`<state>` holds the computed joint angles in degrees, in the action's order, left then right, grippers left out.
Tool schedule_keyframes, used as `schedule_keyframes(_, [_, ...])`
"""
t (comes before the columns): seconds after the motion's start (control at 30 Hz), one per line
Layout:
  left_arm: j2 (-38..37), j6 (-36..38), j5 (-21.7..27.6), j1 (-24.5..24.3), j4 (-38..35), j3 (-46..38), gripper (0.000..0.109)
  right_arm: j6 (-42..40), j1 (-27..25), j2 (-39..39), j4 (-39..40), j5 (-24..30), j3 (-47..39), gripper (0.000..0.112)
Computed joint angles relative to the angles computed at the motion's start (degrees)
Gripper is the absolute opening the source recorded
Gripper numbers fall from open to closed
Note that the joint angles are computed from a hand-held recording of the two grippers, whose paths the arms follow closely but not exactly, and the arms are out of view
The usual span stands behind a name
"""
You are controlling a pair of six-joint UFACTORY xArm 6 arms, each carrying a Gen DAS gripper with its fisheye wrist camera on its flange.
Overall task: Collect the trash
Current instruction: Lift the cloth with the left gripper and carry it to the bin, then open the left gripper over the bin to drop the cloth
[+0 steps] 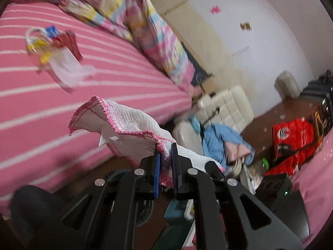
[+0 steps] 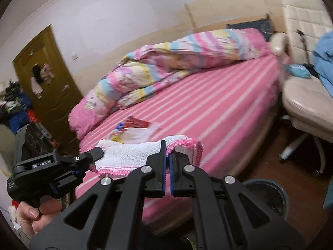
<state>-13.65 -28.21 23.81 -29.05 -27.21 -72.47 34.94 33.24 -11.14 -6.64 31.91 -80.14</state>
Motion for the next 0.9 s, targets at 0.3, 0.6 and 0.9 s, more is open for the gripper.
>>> schedule_keyframes(0.3, [12.62,1.55,5.60,-6.08,-0.54,-10.07,0.009,-0.57,-8.77,-12.48,3.88,0.04,16.76,0.003])
schedule_keyframes(0.6, [24.93,2.14,11.89,-8.80,-2.97,-19.99,0.009,0.23,-15.41,-17.15,7.35,0.90,25.80,0.003])
schedule_keyframes(0.9, [33.43,4.69,17.25,-8.67,-9.03,-23.19,0.009,-1.32,-18.61,-17.15,11.78,3.71,31.45,0.003])
